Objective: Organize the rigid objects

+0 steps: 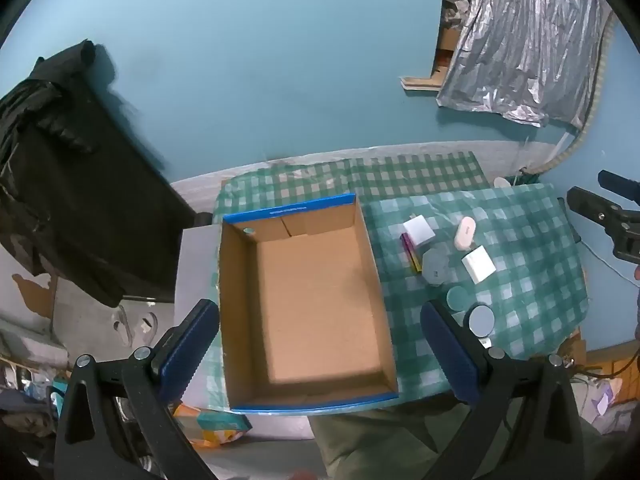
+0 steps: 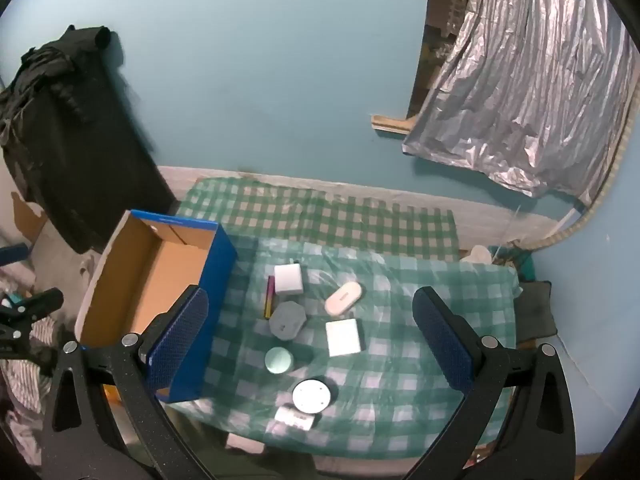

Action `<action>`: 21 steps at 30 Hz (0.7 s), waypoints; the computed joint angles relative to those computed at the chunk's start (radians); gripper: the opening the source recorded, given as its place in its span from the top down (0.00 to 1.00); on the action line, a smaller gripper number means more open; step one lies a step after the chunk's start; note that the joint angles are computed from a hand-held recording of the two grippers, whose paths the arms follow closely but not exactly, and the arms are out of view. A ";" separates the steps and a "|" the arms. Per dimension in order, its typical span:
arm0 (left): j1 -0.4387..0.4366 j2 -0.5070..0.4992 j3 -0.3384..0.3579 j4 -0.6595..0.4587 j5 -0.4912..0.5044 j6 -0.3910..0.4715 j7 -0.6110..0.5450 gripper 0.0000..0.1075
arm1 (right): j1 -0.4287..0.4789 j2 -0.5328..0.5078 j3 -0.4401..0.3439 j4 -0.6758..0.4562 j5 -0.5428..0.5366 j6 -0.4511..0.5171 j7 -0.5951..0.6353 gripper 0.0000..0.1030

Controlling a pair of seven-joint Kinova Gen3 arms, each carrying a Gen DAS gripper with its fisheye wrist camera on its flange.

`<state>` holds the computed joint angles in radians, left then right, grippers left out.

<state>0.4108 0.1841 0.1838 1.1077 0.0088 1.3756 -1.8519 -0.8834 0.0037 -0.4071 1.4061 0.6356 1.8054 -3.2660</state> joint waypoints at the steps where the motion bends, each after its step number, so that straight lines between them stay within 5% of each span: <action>1: -0.001 -0.001 -0.001 0.000 0.002 -0.001 0.002 0.06 | 0.002 -0.008 0.002 0.006 -0.005 -0.016 -0.002 0.01; 21: 0.018 -0.013 0.003 0.019 -0.044 -0.018 0.006 0.06 | 0.027 -0.016 -0.005 0.011 -0.027 -0.030 0.003 0.01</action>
